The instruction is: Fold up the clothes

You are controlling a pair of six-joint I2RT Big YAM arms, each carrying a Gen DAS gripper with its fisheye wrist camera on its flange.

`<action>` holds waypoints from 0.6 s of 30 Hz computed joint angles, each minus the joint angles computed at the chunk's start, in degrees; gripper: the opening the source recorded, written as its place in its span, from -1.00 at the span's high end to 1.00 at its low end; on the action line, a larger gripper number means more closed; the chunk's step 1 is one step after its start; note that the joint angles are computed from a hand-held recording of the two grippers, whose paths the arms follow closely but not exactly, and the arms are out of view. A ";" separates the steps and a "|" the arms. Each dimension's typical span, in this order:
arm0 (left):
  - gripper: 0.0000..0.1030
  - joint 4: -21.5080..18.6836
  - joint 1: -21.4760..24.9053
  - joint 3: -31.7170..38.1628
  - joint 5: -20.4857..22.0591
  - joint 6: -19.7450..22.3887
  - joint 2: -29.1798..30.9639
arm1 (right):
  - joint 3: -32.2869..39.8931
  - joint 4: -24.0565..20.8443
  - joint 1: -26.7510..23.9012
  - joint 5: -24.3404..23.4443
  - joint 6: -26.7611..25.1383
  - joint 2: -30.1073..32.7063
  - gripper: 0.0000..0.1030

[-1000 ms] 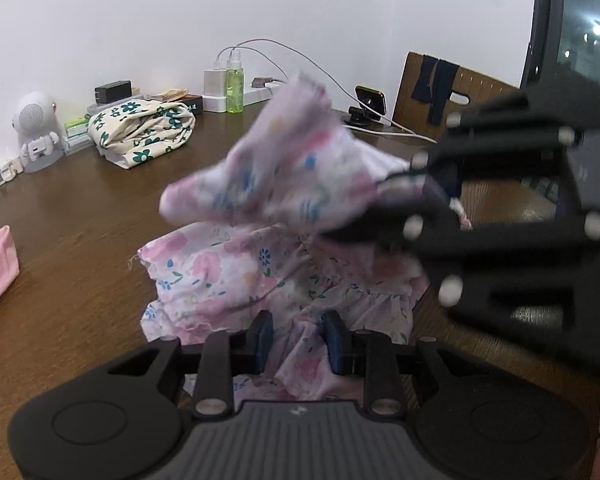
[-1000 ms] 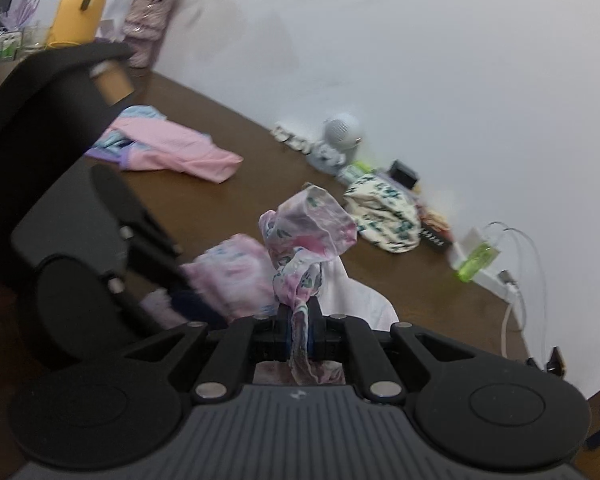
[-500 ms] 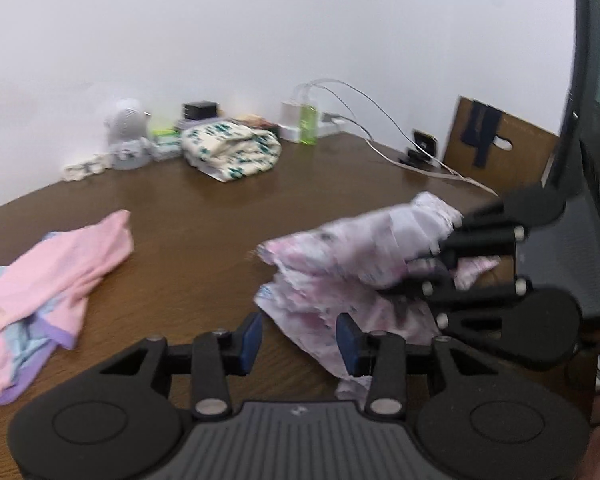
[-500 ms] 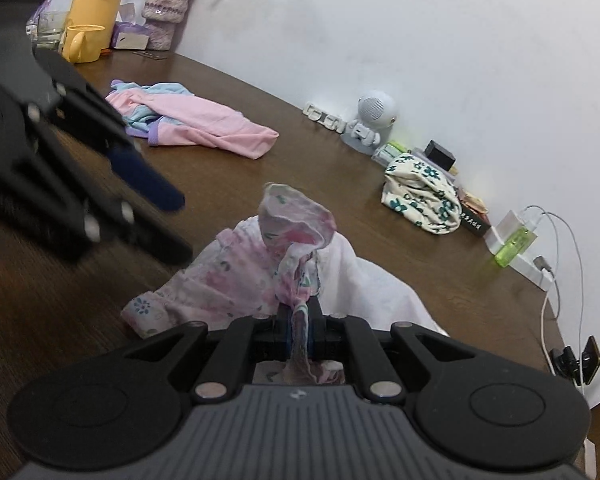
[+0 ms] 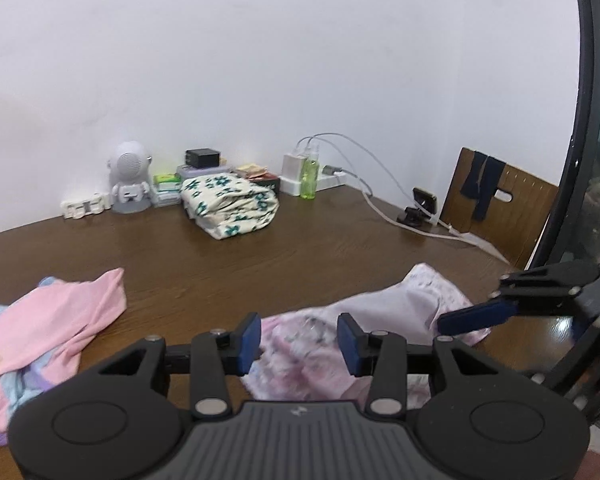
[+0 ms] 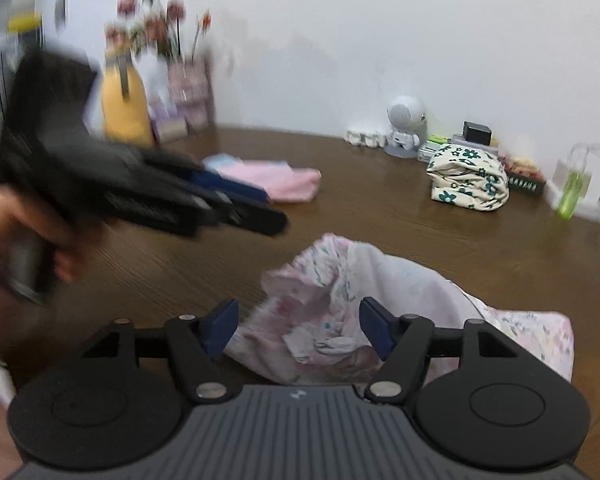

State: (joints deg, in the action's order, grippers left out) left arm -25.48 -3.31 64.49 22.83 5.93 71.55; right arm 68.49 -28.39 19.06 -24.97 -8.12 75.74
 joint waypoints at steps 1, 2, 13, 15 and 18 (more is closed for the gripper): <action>0.28 -1.00 -0.43 0.70 0.80 0.08 0.65 | -0.28 0.76 -1.14 -0.46 1.43 -0.65 -0.29; 0.36 -2.01 -0.86 1.42 1.61 0.17 1.32 | -0.54 1.61 -2.26 -0.60 2.81 -1.25 -0.24; 0.39 -17.84 -3.14 9.84 9.65 -1.71 8.85 | 2.67 0.54 -7.39 6.06 -0.13 4.37 0.18; 0.40 -20.19 -3.62 10.59 9.12 -1.05 9.60 | 2.56 0.33 -7.68 5.47 -1.81 4.70 0.18; 0.40 -21.16 -4.20 11.35 7.61 -2.80 11.08 | 3.11 -0.31 -8.46 3.42 -3.00 5.86 0.18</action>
